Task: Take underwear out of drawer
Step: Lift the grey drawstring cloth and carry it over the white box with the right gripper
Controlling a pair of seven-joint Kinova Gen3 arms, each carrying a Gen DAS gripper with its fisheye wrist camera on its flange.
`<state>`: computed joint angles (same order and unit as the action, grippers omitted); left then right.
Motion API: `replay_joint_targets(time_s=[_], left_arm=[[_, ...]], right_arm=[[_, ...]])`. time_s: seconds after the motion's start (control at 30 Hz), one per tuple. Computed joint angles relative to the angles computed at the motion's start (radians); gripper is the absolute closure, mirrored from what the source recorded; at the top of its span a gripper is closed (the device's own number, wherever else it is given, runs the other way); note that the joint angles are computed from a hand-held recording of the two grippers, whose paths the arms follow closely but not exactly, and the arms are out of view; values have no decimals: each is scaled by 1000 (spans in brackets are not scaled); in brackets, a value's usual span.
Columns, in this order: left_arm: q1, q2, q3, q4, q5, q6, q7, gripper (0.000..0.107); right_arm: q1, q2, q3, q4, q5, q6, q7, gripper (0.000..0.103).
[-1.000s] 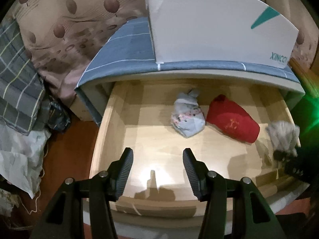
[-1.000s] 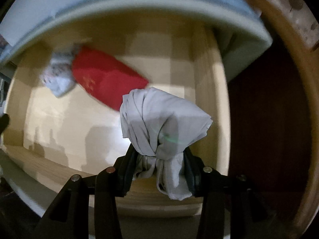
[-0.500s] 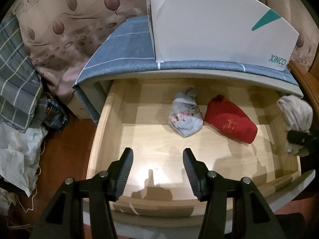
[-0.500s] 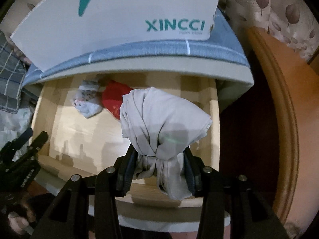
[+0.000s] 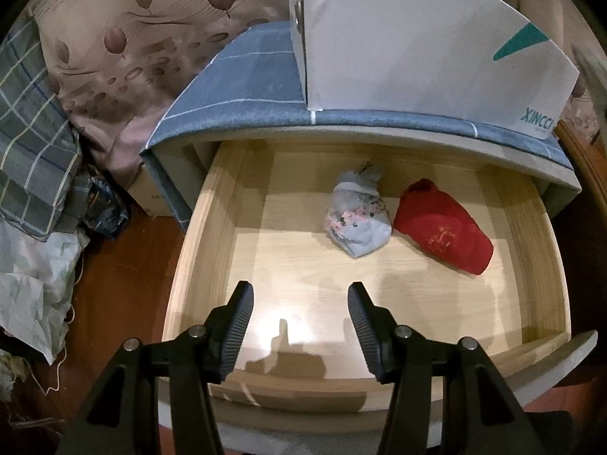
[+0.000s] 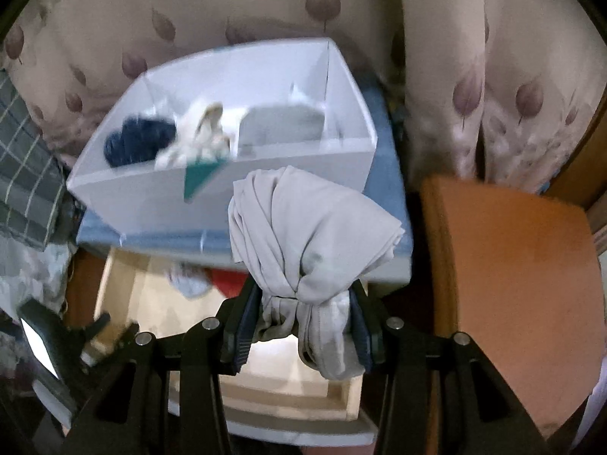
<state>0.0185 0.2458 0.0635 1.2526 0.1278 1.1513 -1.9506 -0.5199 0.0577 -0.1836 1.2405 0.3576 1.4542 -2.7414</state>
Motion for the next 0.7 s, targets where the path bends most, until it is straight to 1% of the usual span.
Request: replay_joint_targets(time_s=[0.13,0.3,0.4,0.47,0.57,0.7], left_arm=[[-4,4,-1,-5,7,4,6,55],[-10,12,-4,-15,11,14,21,55],[-12,15,-5,-19,8,17,27,55],[-15,18,-4,-24,14,22,26,55],[-16,22,-4,-30,12,29,29,55],[-16,33,-2,-46,10,50,29,55]], right_arm=[[15,36,23,-117,29,53,77,63],[16,125,68,-286,54,96,180,62],[22,184,104,-382,39,108,234,62],[41,228,126,-451,4,113,271,62],[44,285,156,-528,-20,136,308,62],[58,360,185,-587,-60,180,343,62]])
